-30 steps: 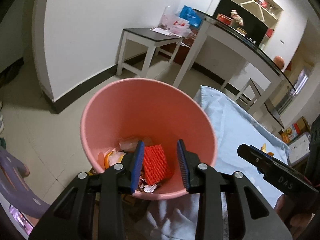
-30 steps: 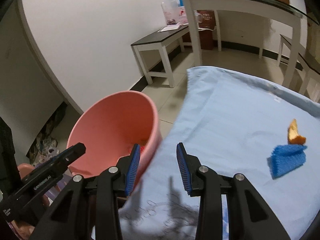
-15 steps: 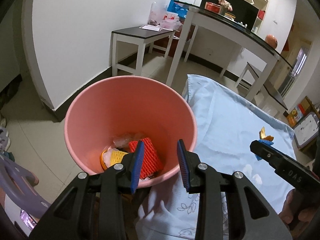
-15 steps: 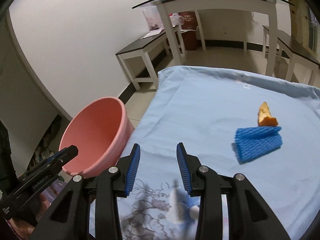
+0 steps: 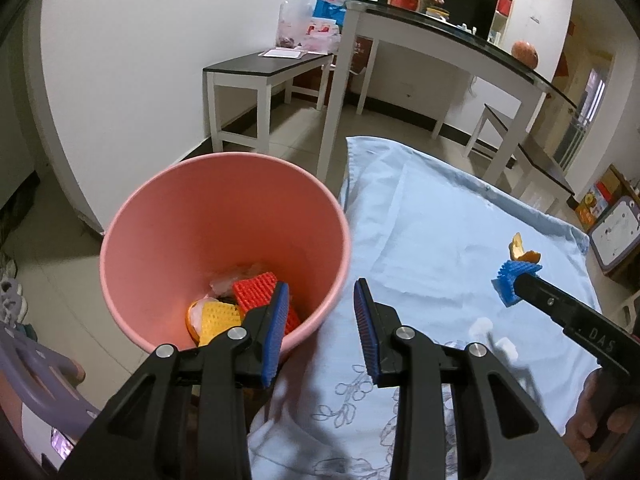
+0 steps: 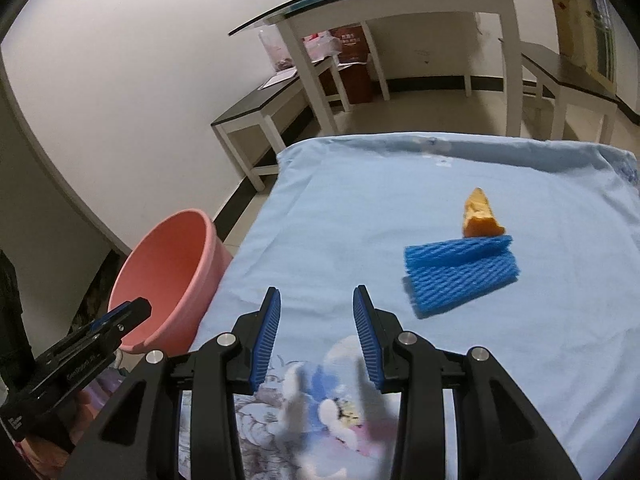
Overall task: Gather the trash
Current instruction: 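Move both tools back over the sheet toward the blue net and peel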
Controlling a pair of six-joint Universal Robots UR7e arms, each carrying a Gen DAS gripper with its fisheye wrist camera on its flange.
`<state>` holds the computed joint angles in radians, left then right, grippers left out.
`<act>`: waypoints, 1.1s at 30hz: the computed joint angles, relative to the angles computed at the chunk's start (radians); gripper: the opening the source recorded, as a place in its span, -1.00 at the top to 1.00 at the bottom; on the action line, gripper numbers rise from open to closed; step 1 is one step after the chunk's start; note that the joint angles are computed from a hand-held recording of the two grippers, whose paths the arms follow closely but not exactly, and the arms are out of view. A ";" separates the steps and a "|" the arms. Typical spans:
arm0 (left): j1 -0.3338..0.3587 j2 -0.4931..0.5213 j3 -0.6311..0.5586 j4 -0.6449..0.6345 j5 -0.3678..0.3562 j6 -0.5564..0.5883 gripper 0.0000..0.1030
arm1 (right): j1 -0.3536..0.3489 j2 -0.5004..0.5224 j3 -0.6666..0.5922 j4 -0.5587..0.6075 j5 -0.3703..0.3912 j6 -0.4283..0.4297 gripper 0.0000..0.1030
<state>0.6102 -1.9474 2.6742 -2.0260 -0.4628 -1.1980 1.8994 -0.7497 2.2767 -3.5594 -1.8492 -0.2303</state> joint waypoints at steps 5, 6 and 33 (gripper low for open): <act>0.014 0.076 -0.006 -0.086 -0.008 0.048 0.34 | -0.030 -0.020 0.019 -0.012 0.013 0.001 0.28; 0.015 0.087 -0.006 -0.095 -0.010 0.050 0.34 | -0.035 -0.022 0.022 -0.013 0.015 0.000 0.28; 0.193 0.628 -0.101 -1.079 -0.366 0.798 0.34 | -0.226 -0.176 0.137 -0.104 -0.018 -0.028 0.28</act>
